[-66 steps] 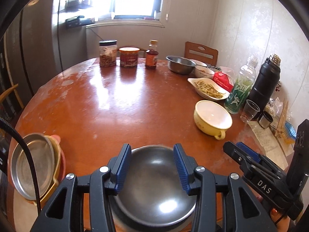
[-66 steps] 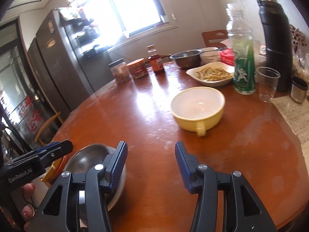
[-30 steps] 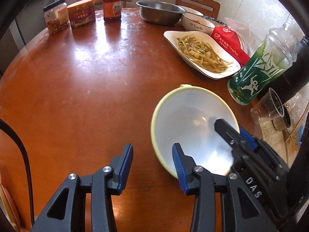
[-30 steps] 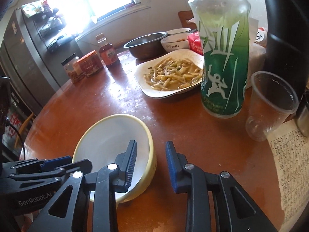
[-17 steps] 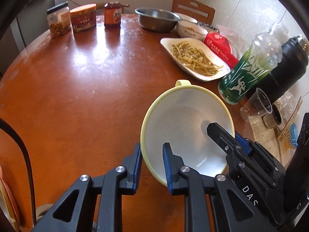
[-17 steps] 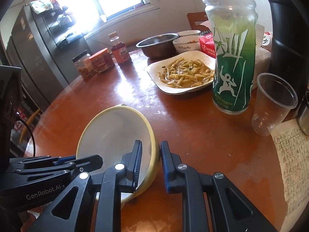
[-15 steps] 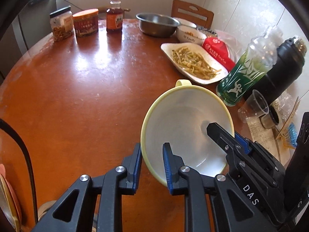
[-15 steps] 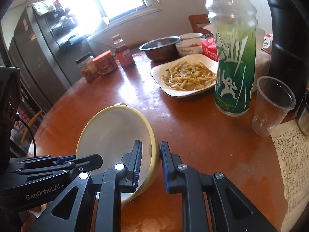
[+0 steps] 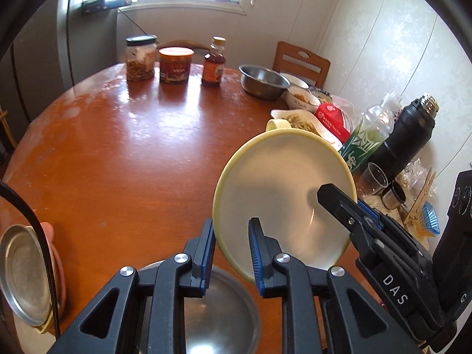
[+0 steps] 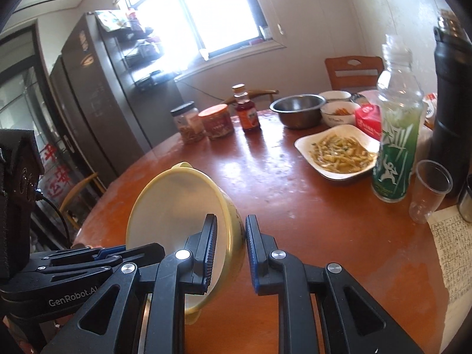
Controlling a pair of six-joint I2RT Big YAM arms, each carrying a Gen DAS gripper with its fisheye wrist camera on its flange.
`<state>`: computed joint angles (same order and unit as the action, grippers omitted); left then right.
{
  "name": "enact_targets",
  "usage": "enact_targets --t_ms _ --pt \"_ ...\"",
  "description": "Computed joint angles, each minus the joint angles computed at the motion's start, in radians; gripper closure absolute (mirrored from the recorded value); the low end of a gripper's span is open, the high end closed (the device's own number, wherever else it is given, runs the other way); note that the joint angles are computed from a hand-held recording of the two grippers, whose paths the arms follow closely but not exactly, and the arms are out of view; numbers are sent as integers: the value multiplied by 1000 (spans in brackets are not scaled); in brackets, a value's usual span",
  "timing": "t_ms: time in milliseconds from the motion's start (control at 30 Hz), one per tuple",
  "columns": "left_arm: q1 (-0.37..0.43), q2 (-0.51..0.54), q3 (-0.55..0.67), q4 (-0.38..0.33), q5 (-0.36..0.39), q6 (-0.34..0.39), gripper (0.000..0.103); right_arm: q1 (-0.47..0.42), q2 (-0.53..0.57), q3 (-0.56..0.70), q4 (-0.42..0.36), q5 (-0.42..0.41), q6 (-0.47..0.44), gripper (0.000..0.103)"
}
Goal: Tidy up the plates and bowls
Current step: 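Lower the yellow bowl into the nested steel bowls with the left tool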
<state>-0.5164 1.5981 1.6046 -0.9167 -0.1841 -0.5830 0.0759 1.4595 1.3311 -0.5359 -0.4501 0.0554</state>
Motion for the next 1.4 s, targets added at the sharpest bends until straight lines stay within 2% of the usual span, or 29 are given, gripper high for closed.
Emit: enact_targets --t_ms 200,567,1033,1400 --pt "7 -110 -113 35 -49 -5 81 68 -48 -36 25 27 4 83" --pt "17 -229 -258 76 -68 -23 81 147 -104 -106 41 83 -4 83" --pt "1 -256 -318 111 -89 -35 81 169 -122 -143 42 130 -28 82" --pt "-9 -254 -350 133 -97 -47 81 164 -119 -176 54 123 -29 82"
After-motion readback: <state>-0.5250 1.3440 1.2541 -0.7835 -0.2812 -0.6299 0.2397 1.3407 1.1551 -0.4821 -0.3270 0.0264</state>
